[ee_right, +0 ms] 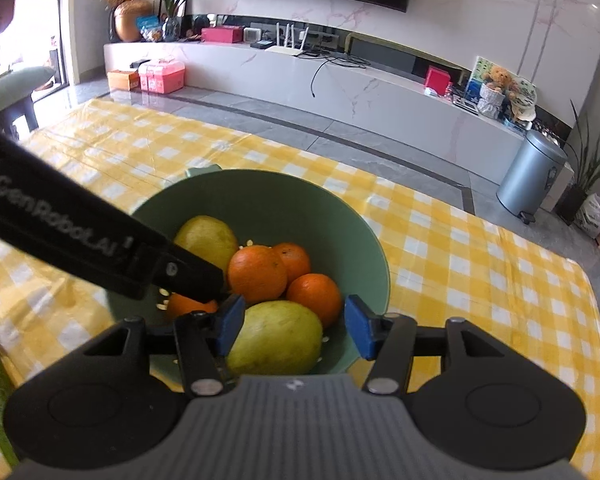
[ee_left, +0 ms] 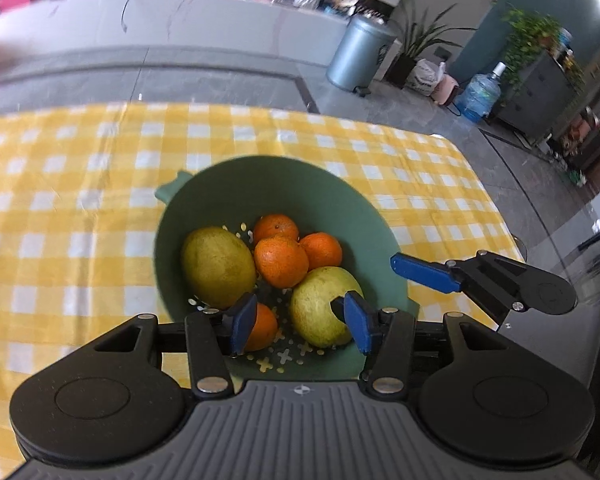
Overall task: Organize fruits
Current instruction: 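Carry both oranges into the green colander and open both grippers, then withdraw both grippers from the colander toward the tomato and kiwis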
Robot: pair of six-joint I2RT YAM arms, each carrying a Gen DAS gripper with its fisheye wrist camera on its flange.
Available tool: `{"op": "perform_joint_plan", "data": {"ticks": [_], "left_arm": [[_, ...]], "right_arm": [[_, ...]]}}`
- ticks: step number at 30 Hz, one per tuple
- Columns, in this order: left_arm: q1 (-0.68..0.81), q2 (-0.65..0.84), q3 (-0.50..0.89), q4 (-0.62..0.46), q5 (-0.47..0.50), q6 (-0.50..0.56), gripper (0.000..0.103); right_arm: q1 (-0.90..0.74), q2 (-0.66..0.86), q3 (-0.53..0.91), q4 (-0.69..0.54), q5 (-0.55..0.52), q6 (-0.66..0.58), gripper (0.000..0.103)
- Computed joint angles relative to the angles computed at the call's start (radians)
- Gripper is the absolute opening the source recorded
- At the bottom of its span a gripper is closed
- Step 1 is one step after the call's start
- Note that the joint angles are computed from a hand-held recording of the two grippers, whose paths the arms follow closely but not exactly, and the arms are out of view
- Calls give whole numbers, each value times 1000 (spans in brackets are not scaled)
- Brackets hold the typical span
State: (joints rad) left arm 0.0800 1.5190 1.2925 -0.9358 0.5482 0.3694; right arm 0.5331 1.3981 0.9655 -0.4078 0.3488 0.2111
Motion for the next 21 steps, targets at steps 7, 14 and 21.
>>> {"op": "perform_joint_plan", "data": {"ticks": [7, 14, 21], "left_arm": [[64, -141, -70, -58, 12, 136, 58], [193, -233, -108, -171, 43, 309, 58], [350, -256, -111, -291, 72, 509, 58]], "right_arm": [[134, -100, -35, -60, 93, 176, 53], [334, -169, -56, -149, 245, 411, 54], [521, -162, -63, -253, 355, 667, 55]]}}
